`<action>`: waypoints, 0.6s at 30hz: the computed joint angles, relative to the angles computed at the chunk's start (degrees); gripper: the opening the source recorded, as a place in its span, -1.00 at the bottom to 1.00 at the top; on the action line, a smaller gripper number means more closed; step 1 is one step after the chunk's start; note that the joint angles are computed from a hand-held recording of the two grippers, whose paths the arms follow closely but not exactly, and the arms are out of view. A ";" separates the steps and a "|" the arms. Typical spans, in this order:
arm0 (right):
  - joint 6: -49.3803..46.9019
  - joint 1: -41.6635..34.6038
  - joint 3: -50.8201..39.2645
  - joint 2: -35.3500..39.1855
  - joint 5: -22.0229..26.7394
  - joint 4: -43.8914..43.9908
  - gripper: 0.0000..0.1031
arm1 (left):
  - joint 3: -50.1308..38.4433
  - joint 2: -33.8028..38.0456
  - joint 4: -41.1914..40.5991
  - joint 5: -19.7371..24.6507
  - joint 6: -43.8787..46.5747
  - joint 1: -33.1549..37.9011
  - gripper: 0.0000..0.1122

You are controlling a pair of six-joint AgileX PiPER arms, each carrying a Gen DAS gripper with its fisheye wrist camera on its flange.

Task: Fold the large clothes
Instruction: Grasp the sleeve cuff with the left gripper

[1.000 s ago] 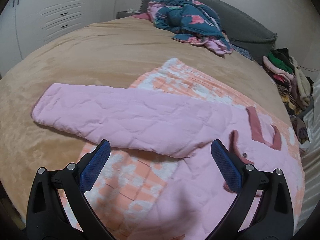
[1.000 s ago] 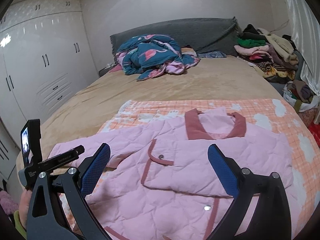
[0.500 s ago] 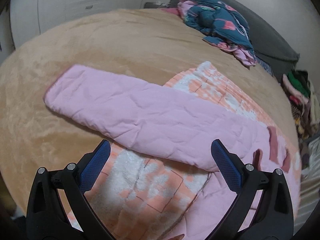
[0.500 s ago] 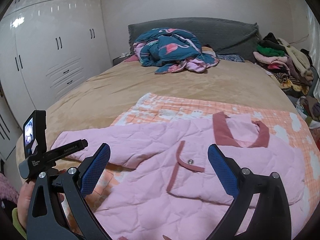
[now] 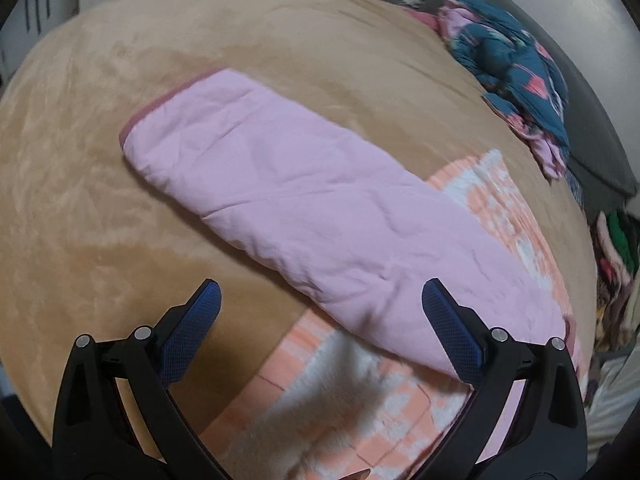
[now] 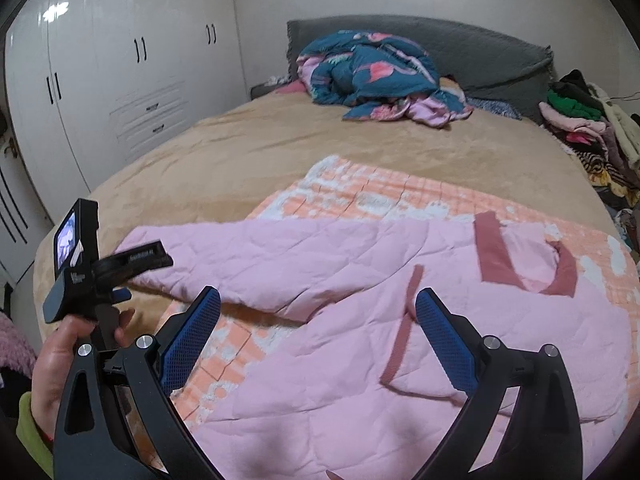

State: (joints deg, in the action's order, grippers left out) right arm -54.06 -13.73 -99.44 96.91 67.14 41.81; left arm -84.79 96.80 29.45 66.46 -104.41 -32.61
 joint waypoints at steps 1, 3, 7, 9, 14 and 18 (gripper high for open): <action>0.08 0.39 0.37 -0.05 -0.14 -0.51 0.89 | 1.65 -0.62 -0.62 -1.48 -0.89 0.88 0.68; -0.18 0.74 1.29 -0.33 -0.45 -0.97 0.89 | 3.85 -1.34 -1.82 -3.54 -1.79 2.45 0.68; -0.76 -0.33 2.75 -0.39 -0.94 -0.95 0.89 | 7.48 -2.29 -2.88 -6.34 -3.89 5.41 0.68; -0.36 -1.44 2.61 0.03 -0.73 -1.08 0.89 | 9.88 -3.11 -3.70 -8.72 -4.45 6.81 0.68; -1.36 -5.91 2.44 0.74 0.69 1.62 0.89 | 13.19 -3.57 -2.96 -12.48 -5.84 9.17 0.68; -0.98 -9.34 0.78 2.11 2.14 2.55 0.89 | 15.25 -4.79 -1.58 -14.12 -8.20 9.35 0.68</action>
State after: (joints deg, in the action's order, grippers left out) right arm -55.04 -23.07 -98.67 99.02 69.28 44.37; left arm -69.54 92.01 27.87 52.33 -112.61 -23.26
